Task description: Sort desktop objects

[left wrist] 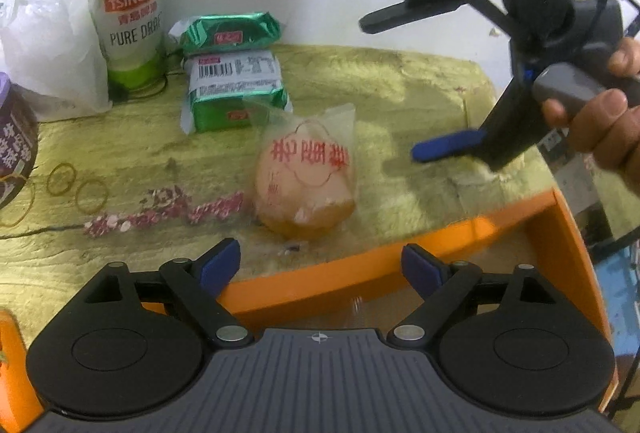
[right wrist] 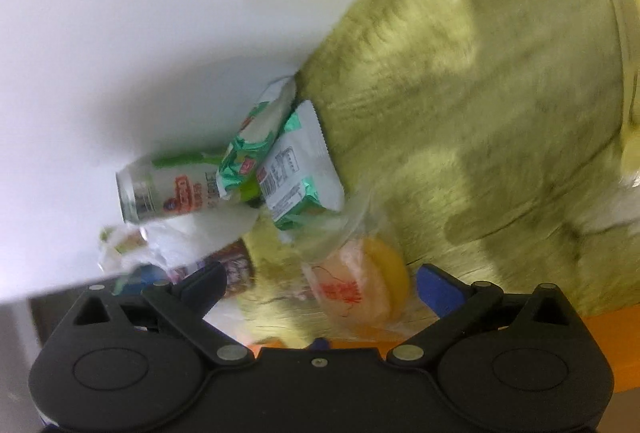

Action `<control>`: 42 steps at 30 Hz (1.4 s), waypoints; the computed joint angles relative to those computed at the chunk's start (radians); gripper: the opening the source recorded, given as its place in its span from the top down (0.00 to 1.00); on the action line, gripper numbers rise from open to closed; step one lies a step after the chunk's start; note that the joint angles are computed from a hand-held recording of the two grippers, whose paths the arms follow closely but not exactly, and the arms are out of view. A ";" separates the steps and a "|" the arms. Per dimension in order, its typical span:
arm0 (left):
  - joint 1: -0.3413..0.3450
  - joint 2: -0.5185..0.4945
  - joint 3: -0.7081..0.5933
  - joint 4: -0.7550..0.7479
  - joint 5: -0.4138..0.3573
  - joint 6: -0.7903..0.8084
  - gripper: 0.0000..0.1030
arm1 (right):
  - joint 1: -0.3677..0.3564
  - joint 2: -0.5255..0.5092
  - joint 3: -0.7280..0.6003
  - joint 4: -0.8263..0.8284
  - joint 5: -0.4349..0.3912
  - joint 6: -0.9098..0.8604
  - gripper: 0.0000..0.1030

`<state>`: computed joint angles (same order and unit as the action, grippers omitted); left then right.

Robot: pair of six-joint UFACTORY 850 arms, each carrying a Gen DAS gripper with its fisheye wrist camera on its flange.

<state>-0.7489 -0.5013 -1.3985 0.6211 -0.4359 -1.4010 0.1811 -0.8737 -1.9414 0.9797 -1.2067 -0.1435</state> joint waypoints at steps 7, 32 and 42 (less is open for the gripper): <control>-0.025 0.115 0.118 0.117 -0.018 -0.199 0.13 | -0.037 0.227 0.242 -0.048 0.197 -0.234 0.04; -0.222 0.322 0.395 -0.155 -0.113 -0.213 0.13 | -0.028 0.647 0.855 -0.665 0.441 -0.113 0.53; -0.239 0.386 0.394 -0.132 -0.232 -0.258 0.13 | -0.019 0.708 0.864 -0.755 0.426 -0.122 0.33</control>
